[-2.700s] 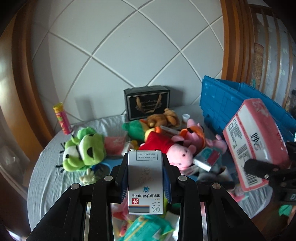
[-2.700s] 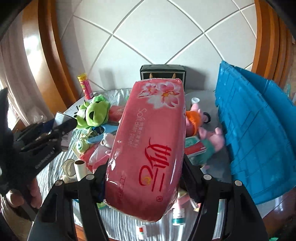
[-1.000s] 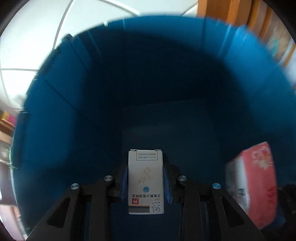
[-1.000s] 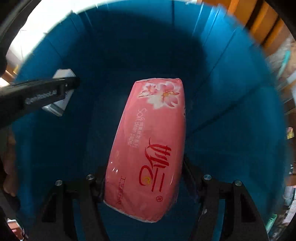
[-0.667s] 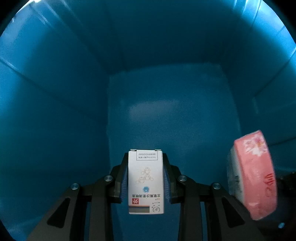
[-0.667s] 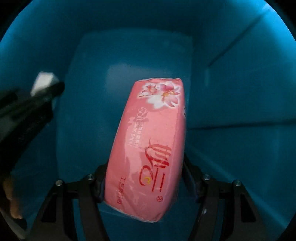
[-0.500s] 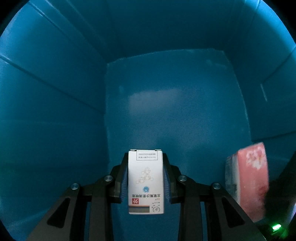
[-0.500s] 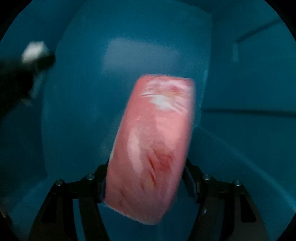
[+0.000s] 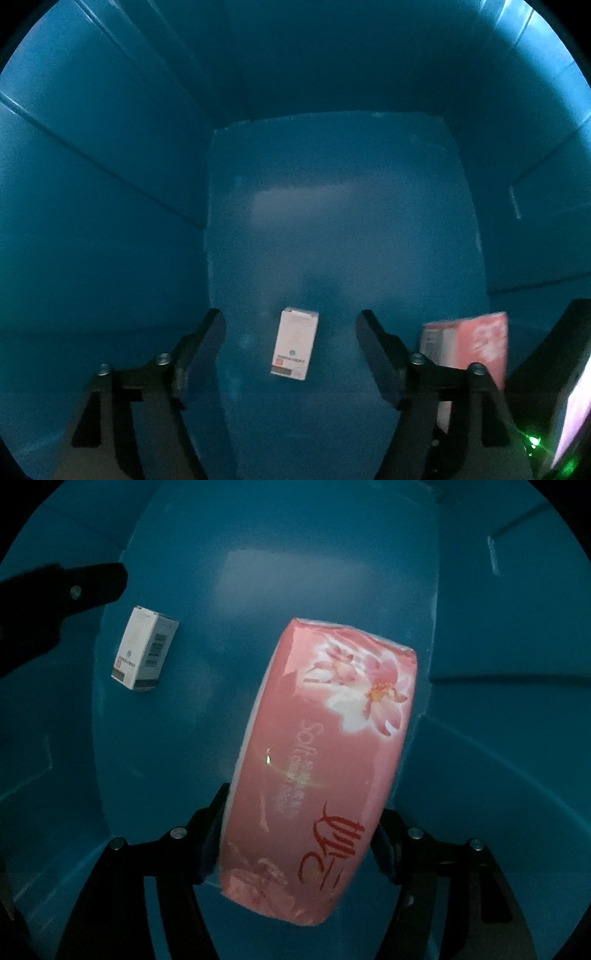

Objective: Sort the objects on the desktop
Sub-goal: 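Open both tools to drop the box and tissue pack into the crate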

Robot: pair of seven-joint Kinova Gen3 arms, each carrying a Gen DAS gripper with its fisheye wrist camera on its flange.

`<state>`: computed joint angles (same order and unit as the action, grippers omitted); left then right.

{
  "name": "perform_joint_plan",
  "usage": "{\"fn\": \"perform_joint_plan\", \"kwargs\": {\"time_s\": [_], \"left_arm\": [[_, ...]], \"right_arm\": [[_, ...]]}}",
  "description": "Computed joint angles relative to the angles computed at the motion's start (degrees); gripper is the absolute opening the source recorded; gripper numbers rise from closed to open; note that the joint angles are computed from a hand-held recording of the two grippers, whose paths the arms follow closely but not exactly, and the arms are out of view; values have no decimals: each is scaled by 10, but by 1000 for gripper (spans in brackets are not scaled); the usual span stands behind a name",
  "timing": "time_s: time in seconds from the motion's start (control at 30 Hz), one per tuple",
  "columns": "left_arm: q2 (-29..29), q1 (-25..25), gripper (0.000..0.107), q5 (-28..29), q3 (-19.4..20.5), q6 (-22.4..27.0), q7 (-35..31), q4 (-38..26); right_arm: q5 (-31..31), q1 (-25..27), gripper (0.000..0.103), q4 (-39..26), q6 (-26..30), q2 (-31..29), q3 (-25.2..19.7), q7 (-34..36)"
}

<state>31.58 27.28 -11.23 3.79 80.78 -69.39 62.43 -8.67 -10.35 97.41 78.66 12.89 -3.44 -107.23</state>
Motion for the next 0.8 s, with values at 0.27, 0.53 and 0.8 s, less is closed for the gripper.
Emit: {"fn": "perform_joint_plan", "kwargs": {"time_s": [0.27, 0.53, 0.8], "left_arm": [[-34, -7, 79, 15, 6, 23, -4, -25], [-110, -1, 79, -6, 14, 7, -23, -15], [-261, -54, 80, 61, 42, -1, -100, 17]], "right_arm": [[18, 3, 94, -32, 28, -15, 4, -8], [10, -24, 94, -85, 104, -53, -11, -37], [30, -51, 94, -124, 178, -177, -37, -99]]}}
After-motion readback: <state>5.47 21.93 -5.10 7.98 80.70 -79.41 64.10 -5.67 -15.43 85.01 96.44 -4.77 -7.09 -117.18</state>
